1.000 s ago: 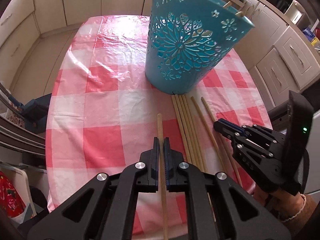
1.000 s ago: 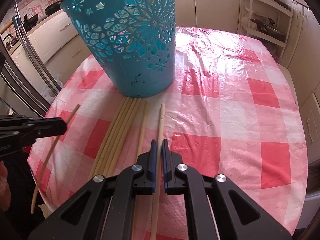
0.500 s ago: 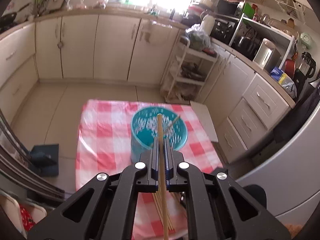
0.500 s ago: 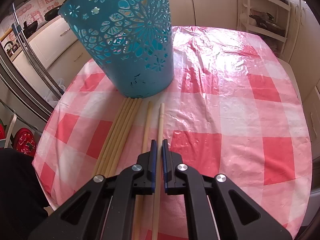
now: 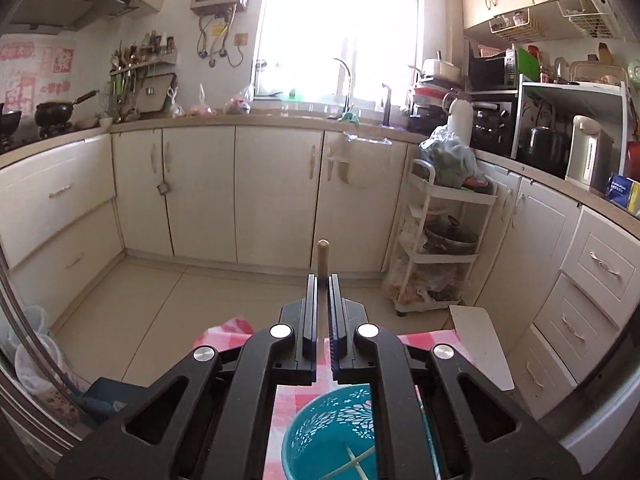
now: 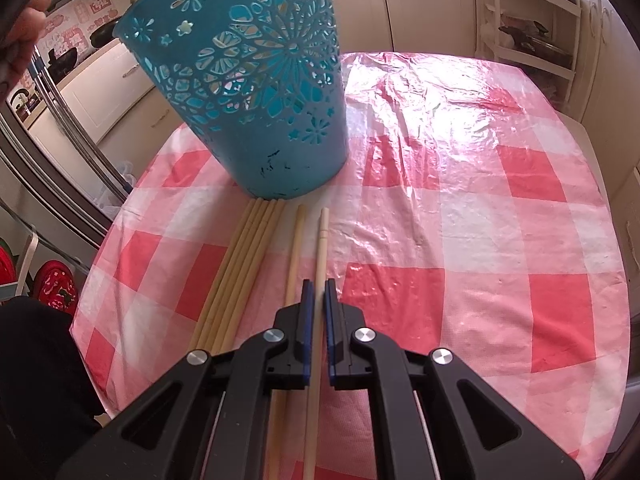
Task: Organize utensils
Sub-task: 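Raise the left tool's chopstick over the basket and drop it in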
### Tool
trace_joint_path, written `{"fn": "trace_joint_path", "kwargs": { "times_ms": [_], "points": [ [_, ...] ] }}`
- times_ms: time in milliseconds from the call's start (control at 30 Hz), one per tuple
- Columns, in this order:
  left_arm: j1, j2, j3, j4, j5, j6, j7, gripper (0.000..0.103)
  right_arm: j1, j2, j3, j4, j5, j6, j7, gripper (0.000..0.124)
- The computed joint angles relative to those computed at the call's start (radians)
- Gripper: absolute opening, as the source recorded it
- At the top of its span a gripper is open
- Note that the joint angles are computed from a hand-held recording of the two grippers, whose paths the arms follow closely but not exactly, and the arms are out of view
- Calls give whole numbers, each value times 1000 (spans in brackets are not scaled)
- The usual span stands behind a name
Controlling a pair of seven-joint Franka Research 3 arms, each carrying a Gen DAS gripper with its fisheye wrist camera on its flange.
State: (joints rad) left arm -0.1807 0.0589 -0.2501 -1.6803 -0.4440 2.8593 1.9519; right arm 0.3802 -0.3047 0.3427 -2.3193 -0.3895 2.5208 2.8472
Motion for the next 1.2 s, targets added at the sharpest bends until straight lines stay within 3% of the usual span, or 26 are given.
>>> {"fn": "trace_joint_path", "kwargs": {
  "times_ms": [100,467,767,933,1200],
  "points": [
    [4,18,-3,-18,6,-17,-10,5,0,-2,-4,-6,6,13,-1,6],
    [36,-36,22,-73,-233,-44,155,5,-6,-4,0,-6,7,15,-3,6],
    [-2,-111,73,-54,-421,-84,291,5,-3,0,2,0,-4,6,2,6],
    [-37,-144,82,-89,-401,-92,321,5,-2,0,1,1,-4,6,4,6],
    [-49,-111,72,-167,-175,-124,187,5,0,2,0,3,-2,5,0,6]
  ]
}}
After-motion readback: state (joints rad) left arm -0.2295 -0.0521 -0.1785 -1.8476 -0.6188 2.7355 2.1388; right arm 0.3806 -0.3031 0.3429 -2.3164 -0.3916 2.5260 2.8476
